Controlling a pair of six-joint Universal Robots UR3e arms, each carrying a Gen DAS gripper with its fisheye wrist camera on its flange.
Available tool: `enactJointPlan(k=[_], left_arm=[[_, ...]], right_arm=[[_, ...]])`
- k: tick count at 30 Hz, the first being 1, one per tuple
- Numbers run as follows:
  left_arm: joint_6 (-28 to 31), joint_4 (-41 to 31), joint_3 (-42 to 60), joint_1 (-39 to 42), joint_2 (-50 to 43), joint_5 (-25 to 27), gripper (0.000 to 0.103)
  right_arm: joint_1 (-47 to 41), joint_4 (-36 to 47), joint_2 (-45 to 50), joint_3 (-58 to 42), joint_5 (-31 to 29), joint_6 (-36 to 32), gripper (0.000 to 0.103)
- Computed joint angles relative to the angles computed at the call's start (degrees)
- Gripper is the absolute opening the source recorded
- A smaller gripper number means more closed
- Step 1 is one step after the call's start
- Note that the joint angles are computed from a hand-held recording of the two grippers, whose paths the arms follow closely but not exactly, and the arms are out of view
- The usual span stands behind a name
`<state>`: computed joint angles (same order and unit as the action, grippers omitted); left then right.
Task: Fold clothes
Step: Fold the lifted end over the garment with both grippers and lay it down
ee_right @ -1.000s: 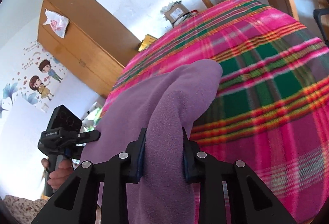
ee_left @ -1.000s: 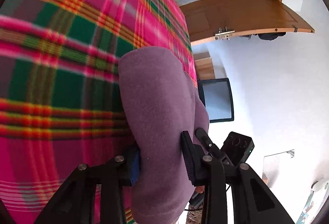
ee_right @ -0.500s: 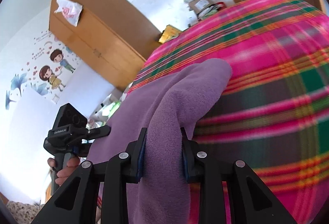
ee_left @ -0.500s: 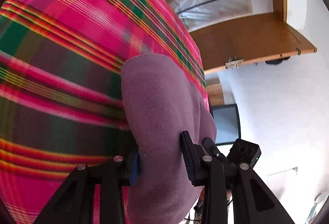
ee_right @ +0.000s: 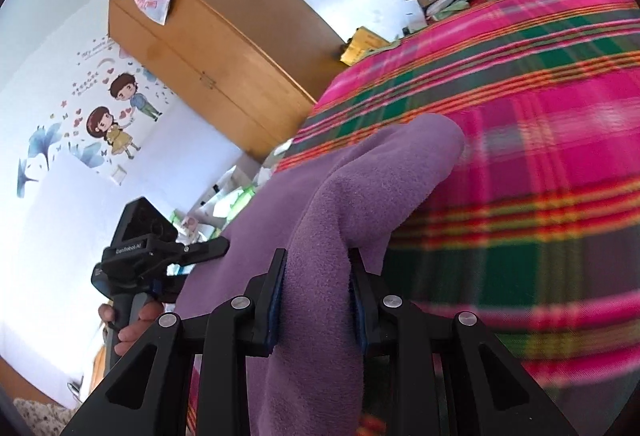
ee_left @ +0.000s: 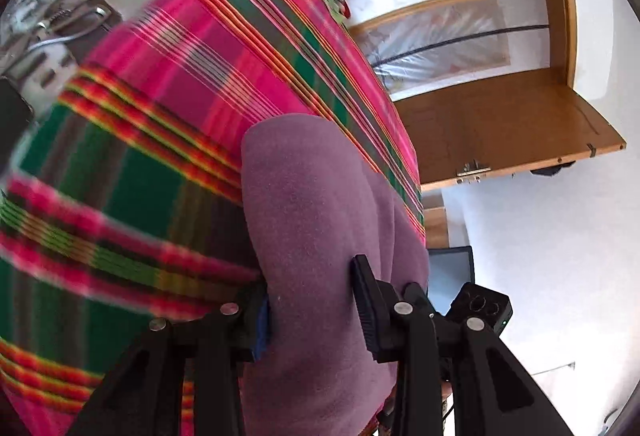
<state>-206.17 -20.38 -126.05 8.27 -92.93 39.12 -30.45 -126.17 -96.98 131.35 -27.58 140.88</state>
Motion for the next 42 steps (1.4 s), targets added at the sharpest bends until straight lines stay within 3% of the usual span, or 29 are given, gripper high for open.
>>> enactJointPlan(k=[3, 9, 14, 19, 28, 34, 42], left_arm=[[3.8, -3.4, 0.1, 2.8, 1.4, 0.0, 0.036], [7.7, -5.3, -1.1, 7.6, 2.9, -0.2, 0.036], [12.3, -8.3, -4.4, 11.3, 3.9, -2.5, 0.037], [13.6, -9.6, -5.5, 11.4, 5.5, -1.5, 0.039], [12.2, -9.1, -10.2, 12.8, 10.0, -0.6, 0.042], [10.6, -9.3, -14.7, 12.5, 17.4, 2.5, 0.043], [11.3, -15.1, -20.4, 13.8, 29.0, 2.7, 0.043]], right_arm=[[5.1, -14.7, 6.9, -1.4, -0.1, 9.8, 0.029], [11.6, -28.3, 15.2, -5.9, -2.0, 18.3, 0.029], [13.7, -30.8, 17.6, -7.4, -4.8, 20.5, 0.031], [12.5, -29.5, 16.1, -5.8, -9.0, 20.6, 0.032], [11.8, -30.1, 14.9, -4.1, -11.8, 22.0, 0.035], [13.9, -33.2, 11.1, -2.9, -17.0, 24.5, 0.036], [11.8, -33.3, 7.5, 2.2, -15.9, 23.8, 0.036]])
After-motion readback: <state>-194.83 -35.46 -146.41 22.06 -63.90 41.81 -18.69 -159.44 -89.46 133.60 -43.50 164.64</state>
